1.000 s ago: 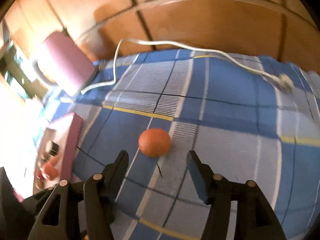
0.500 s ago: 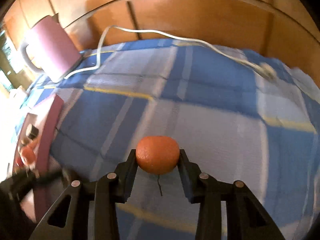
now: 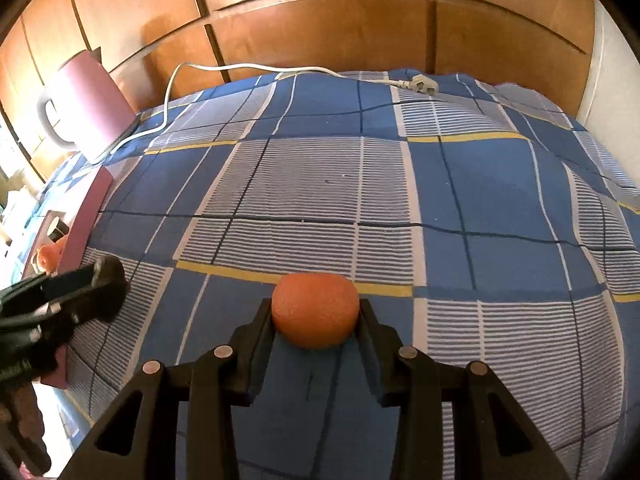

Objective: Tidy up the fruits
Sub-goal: 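Lift the dark piece with the left gripper while the right gripper grasps the orange, then carry the dark piece into the tray and open the left gripper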

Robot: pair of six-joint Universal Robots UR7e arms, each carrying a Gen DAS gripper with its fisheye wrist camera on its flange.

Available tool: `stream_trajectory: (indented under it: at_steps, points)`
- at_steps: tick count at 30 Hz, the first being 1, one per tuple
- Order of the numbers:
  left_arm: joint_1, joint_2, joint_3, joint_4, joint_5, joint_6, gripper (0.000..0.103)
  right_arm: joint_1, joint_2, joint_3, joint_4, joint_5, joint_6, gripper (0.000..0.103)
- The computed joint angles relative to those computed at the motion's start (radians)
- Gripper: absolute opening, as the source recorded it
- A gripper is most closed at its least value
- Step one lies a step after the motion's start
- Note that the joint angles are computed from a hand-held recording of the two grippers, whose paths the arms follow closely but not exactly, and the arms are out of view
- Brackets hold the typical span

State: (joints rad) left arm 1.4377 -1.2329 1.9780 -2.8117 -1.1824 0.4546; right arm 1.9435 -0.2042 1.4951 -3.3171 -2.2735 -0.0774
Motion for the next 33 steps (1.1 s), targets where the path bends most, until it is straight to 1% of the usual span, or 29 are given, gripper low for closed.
stream_trajectory:
  at_steps: [1,4,7,9,11,13,14,16,19,21,22,23,25,29,33]
  points:
    - [-0.004,0.003,0.01,-0.011,0.007,0.003,0.051,0.0,-0.002,0.002,0.003,-0.004,0.002,0.04]
    - [-0.019,0.019,0.042,-0.101,0.042,0.047,0.051,-0.005,-0.016,0.034,-0.019,-0.003,0.012,0.041]
    - [-0.014,0.032,0.033,-0.087,0.056,0.024,0.054,-0.011,-0.028,0.064,-0.05,0.019,0.017,0.042]
    - [-0.011,0.038,0.037,-0.11,0.056,0.032,0.056,-0.013,-0.032,0.077,-0.072,0.024,0.009,0.046]
    - [-0.015,0.042,0.044,-0.13,0.066,0.04,0.056,-0.016,-0.036,0.09,-0.092,0.028,0.009,0.057]
    - [-0.015,0.044,0.047,-0.136,0.064,0.043,0.056,-0.02,-0.041,0.101,-0.111,0.042,0.014,0.06]
    - [-0.014,0.045,0.046,-0.137,0.063,0.05,0.055,-0.02,-0.043,0.105,-0.117,0.046,0.015,0.061]
    - [-0.013,0.044,0.049,-0.142,0.055,0.062,0.051,-0.019,-0.042,0.104,-0.121,0.043,0.014,0.061]
    - [-0.016,0.046,0.056,-0.16,0.061,0.077,0.051,-0.016,-0.03,0.084,-0.128,0.031,-0.005,0.062]
    - [-0.017,0.046,0.063,-0.177,0.062,0.089,0.051,-0.014,-0.018,0.06,-0.119,0.016,-0.014,0.062]
    - [-0.017,0.042,0.065,-0.178,0.06,0.087,0.051,-0.013,-0.01,0.047,-0.119,0.012,-0.02,0.06]
    - [-0.017,0.035,0.068,-0.177,0.055,0.081,0.051,-0.013,-0.005,0.038,-0.118,0.014,-0.023,0.04]
    - [-0.019,0.017,0.076,-0.186,0.044,0.071,0.051,-0.014,0.007,0.028,-0.128,0.014,-0.029,0.041]
    - [-0.03,-0.036,0.088,-0.183,0.031,0.034,0.051,-0.014,0.03,0.021,-0.193,0.007,-0.057,0.041]
    - [-0.039,-0.077,0.092,-0.17,0.037,-0.008,0.051,-0.016,0.031,0.026,-0.21,0.016,-0.046,0.041]
